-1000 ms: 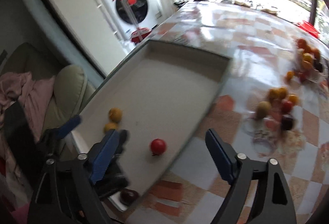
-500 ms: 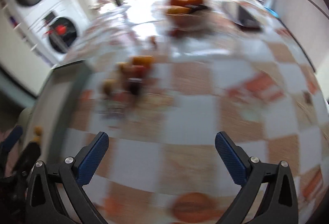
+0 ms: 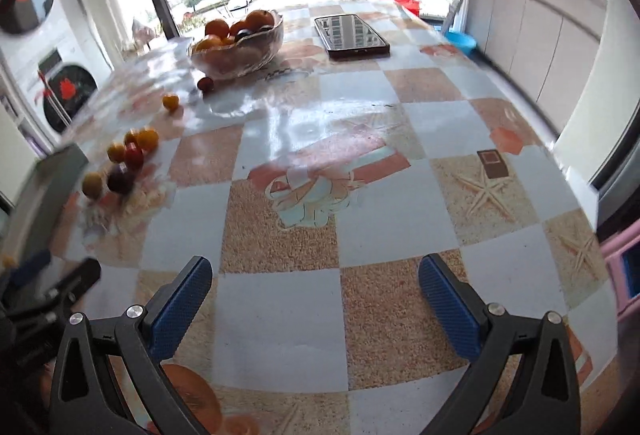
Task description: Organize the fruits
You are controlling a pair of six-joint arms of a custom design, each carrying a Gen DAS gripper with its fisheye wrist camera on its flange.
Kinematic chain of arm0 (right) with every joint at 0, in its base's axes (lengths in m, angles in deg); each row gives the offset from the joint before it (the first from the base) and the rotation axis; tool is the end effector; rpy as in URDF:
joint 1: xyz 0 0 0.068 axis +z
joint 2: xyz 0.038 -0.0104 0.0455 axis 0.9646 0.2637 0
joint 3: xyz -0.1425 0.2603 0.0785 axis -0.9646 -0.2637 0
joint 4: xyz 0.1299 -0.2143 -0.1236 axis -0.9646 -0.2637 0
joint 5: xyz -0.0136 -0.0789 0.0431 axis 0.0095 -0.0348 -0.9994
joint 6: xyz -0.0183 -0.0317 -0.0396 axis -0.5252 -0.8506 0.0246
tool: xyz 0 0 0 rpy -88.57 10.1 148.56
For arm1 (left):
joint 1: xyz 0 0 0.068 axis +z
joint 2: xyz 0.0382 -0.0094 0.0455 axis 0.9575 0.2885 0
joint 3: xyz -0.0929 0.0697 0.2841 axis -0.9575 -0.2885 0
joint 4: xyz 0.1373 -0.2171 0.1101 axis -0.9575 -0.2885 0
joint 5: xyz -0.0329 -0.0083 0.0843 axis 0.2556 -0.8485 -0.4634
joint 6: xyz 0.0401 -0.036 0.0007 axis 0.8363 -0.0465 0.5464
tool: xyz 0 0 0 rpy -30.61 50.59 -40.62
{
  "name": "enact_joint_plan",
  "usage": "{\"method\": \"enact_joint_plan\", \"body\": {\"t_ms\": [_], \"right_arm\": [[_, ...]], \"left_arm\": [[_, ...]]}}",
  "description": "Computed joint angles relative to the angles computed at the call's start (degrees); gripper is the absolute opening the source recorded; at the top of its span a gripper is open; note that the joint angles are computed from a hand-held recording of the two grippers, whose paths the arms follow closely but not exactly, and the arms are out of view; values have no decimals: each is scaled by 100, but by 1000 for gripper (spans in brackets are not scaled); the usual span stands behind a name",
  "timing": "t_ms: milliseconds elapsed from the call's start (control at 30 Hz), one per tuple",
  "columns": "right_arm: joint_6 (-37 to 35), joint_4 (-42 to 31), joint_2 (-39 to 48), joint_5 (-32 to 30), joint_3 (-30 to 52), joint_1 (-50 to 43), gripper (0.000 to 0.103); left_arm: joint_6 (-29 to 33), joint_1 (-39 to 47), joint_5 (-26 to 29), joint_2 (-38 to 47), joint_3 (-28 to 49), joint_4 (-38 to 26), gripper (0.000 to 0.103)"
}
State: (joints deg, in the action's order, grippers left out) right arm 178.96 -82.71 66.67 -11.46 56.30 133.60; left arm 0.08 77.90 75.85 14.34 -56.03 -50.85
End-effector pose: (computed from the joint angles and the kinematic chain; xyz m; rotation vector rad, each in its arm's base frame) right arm 0.1163 0.1526 0.1417 0.8314 2.3917 -0.1874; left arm 0.2421 0.0052 0.1247 0.7664 2.3674 -0.2686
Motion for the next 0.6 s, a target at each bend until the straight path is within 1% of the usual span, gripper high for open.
{"method": "enact_joint_plan", "body": {"t_ms": [100, 233, 600], "right_arm": [[-122, -195, 398, -88, 224, -58, 103], [-130, -122, 350, -64, 157, -81, 103], [-111, -133, 357, -69, 159, -62, 103]], "left_arm": [[98, -32, -86, 203, 101, -159, 102], [147, 34, -4, 184, 41, -109, 102], [158, 45, 3, 175, 35, -119, 102]]}}
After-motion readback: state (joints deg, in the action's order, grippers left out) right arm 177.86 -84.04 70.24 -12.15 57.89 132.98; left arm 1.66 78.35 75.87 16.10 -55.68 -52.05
